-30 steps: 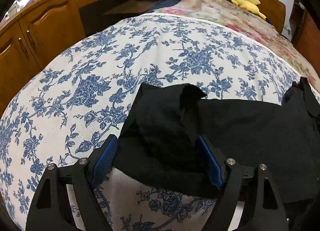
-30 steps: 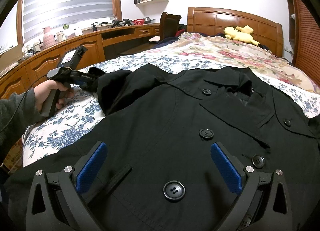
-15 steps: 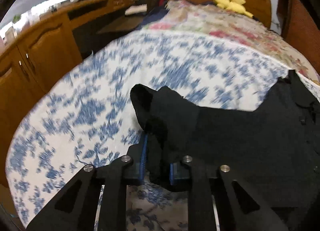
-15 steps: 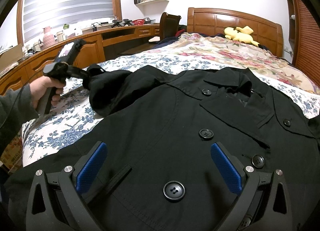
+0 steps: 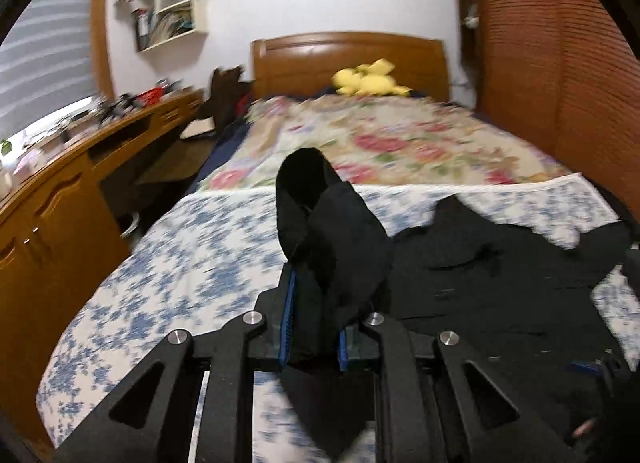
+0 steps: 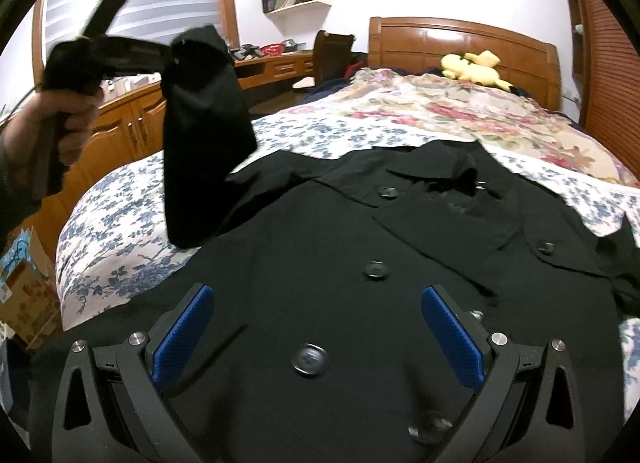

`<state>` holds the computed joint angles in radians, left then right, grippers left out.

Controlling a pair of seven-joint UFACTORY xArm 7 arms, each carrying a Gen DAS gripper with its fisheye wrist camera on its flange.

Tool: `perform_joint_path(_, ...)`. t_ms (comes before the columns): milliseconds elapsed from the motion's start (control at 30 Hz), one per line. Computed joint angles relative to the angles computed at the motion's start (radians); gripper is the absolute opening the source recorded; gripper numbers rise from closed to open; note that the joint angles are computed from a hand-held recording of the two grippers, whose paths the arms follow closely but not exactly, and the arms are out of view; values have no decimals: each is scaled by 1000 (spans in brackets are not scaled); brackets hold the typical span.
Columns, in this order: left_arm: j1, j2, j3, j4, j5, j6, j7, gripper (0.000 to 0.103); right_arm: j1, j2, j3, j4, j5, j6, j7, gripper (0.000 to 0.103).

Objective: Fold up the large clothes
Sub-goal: 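Lift the sleeve and fold it across the coat body with the left gripper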

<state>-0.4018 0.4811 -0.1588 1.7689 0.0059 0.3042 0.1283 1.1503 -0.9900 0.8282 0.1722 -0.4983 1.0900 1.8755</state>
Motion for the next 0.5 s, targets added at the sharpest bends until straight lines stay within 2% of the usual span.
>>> perform_joint_path(167, 8, -96, -83, -143, -56, -62, 76, 18, 73, 5, 52, 37, 80, 171, 27, 103)
perform_joint_path(367, 12, -189, -144, -307, -137, -116, 156, 18, 95, 48, 50, 41, 95, 208, 84, 101)
perform_joint_path(500, -34, -236, -106, -408, -104, -174, 120, 18, 73, 72, 11, 33, 68, 164, 96, 101)
